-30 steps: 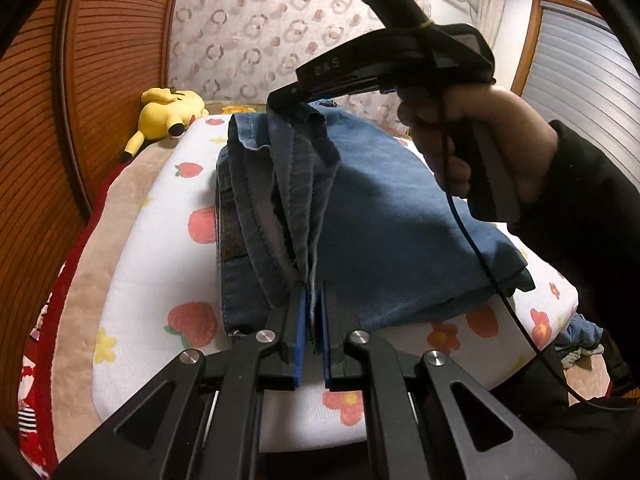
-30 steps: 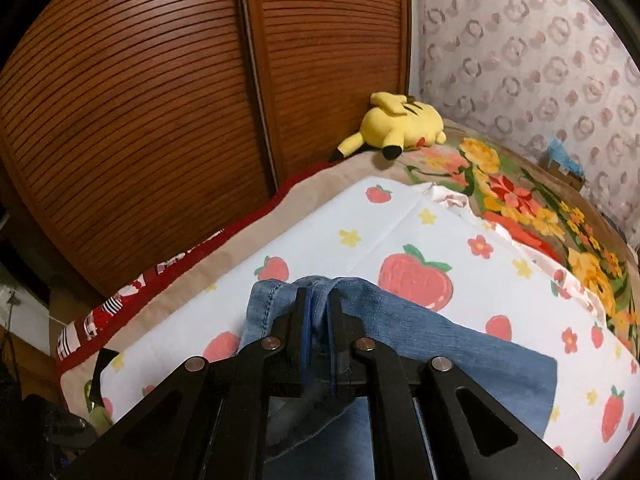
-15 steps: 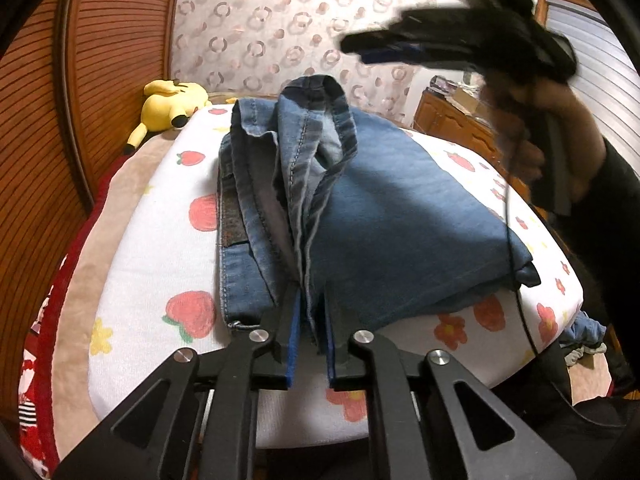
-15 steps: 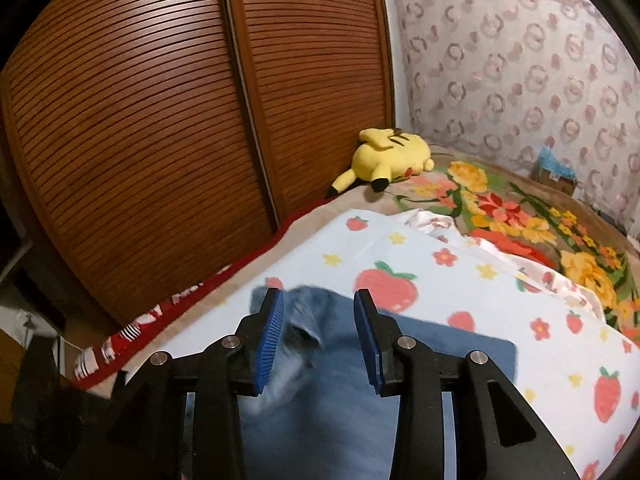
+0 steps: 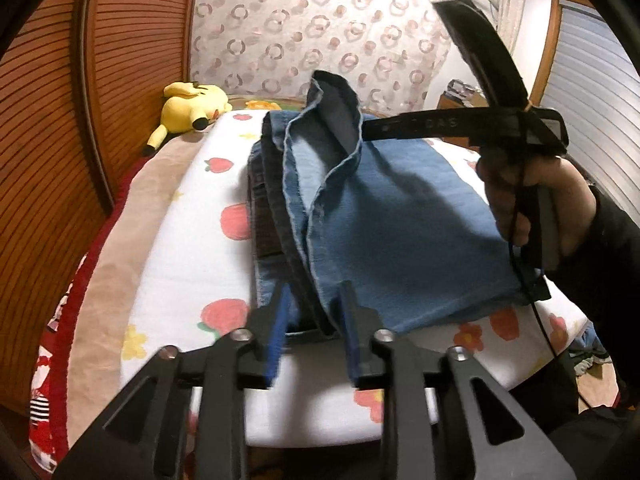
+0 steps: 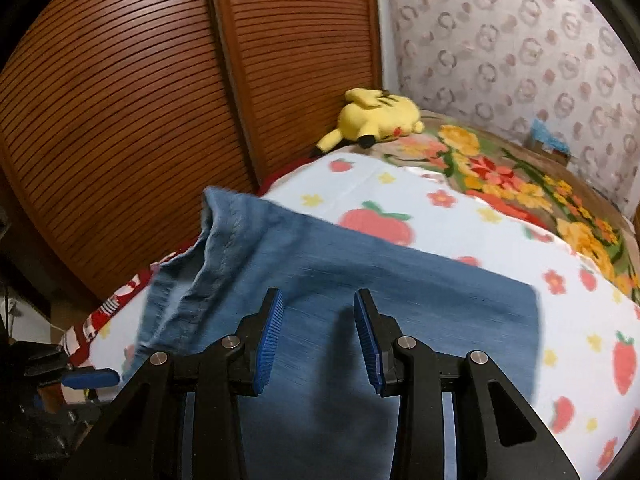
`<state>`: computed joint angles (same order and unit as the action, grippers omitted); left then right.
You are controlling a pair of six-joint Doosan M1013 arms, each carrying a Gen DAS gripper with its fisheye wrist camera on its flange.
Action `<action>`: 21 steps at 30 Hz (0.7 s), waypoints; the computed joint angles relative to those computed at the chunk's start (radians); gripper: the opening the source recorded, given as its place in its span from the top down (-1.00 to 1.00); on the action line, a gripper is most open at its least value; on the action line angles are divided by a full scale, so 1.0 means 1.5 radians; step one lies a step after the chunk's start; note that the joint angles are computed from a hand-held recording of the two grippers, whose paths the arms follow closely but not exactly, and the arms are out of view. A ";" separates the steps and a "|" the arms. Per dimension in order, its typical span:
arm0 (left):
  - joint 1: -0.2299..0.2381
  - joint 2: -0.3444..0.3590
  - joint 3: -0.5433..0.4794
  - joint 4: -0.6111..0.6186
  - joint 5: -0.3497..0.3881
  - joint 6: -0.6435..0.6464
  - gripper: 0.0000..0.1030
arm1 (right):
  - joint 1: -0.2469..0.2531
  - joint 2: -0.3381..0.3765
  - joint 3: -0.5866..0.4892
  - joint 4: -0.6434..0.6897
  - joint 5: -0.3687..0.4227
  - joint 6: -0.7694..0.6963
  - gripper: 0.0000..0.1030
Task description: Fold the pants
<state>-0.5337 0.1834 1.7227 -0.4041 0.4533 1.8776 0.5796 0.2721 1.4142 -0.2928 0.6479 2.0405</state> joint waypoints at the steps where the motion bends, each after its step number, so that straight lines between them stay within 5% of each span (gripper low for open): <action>1: 0.000 0.000 -0.001 0.015 -0.001 -0.016 0.13 | 0.001 0.008 -0.009 0.013 0.000 -0.012 0.26; 8: 0.009 0.005 -0.004 -0.004 -0.003 -0.001 -0.22 | 0.000 0.019 -0.020 0.069 -0.011 -0.060 0.26; 13: 0.007 0.005 -0.003 0.003 -0.013 -0.008 -0.22 | -0.013 -0.013 0.022 0.060 -0.044 -0.042 0.10; 21: -0.007 0.007 -0.013 0.032 -0.028 -0.027 -0.22 | -0.008 -0.105 0.126 -0.137 -0.059 0.142 0.09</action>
